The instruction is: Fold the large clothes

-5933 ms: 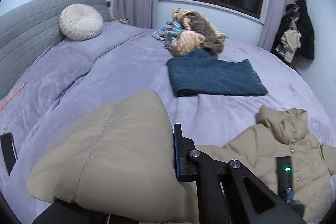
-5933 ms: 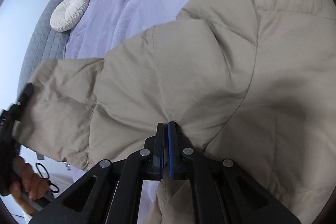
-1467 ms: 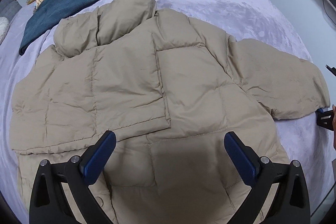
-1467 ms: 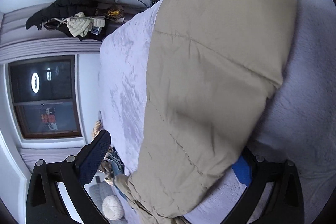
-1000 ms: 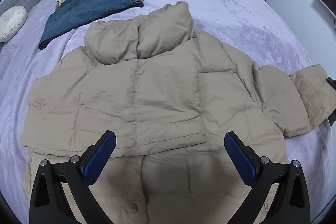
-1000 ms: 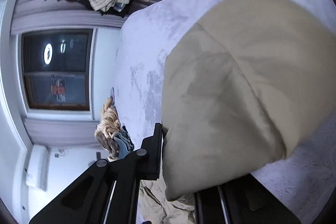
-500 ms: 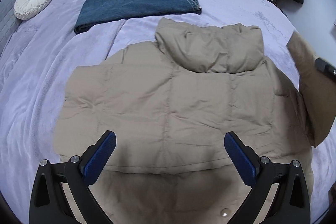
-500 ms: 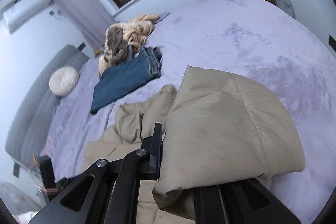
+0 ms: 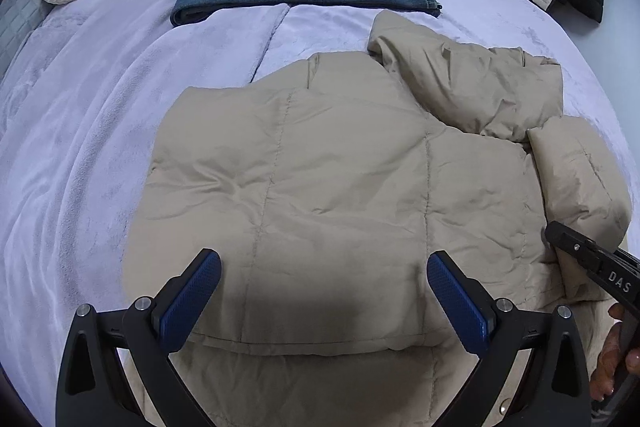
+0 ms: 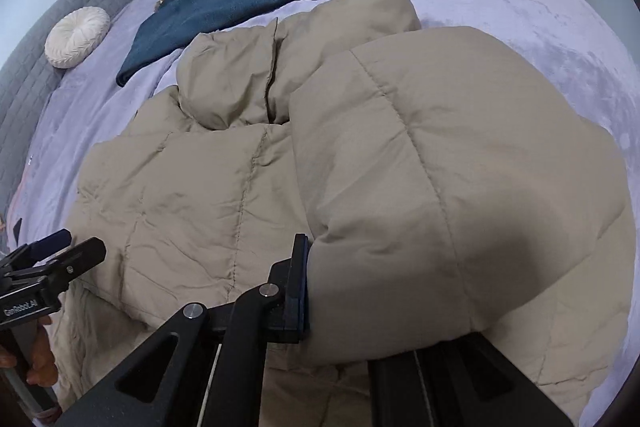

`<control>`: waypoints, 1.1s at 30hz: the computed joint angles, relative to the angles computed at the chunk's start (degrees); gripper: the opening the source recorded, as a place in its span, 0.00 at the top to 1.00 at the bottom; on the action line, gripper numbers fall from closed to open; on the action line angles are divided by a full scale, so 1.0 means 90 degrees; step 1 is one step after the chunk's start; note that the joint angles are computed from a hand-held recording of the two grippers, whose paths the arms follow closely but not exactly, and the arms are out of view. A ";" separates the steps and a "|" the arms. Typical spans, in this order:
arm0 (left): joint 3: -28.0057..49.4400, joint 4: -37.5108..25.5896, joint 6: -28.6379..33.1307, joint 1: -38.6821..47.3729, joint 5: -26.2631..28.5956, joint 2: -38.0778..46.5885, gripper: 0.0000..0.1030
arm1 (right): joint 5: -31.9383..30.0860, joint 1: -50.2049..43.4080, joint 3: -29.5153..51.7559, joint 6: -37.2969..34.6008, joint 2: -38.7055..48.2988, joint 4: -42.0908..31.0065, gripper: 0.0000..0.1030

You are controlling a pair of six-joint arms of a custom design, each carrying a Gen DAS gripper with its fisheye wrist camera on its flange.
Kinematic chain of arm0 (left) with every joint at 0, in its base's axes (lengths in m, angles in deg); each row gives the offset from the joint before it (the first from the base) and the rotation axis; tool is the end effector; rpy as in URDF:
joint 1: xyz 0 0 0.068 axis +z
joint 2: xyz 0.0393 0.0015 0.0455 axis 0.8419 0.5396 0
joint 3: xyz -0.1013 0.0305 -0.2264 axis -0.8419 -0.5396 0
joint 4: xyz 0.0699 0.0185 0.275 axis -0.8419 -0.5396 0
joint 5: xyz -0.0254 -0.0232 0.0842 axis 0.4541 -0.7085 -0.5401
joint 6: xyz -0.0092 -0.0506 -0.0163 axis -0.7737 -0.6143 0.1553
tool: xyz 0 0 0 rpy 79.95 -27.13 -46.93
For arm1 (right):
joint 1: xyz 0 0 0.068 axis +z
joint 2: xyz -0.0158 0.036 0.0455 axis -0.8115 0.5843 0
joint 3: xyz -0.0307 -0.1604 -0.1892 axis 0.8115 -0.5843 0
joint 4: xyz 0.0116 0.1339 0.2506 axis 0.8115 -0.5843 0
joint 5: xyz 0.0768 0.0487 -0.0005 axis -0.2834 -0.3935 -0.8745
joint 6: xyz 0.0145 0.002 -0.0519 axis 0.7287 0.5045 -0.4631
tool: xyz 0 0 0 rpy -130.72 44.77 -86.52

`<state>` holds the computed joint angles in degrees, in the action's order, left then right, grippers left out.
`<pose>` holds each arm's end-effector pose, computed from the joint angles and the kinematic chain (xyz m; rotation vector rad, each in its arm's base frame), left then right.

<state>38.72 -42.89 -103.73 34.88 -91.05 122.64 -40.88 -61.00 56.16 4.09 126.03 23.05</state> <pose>0.1753 -0.0646 0.2084 -0.5389 2.6788 -0.0324 0.2551 -0.0159 0.2190 -0.4836 2.7177 0.4659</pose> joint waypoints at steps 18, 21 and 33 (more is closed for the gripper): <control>-0.0471 0.0726 0.1054 0.1906 0.2253 -0.1476 0.00 | -0.1618 -0.1280 0.1520 0.0622 0.0487 -0.0665 0.89; -0.0636 0.0704 0.1191 0.2636 0.3110 -0.1852 0.00 | -0.1215 -0.0067 0.1011 0.0529 -0.0370 -0.0452 0.89; -0.1084 0.1491 0.0850 0.3273 0.5098 -0.1689 0.00 | -0.0495 0.1305 -0.0010 0.0001 -0.1039 -0.1348 0.42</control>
<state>28.96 -29.47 -96.09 64.33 -45.17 107.44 -45.33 -49.25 56.07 4.10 116.68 10.92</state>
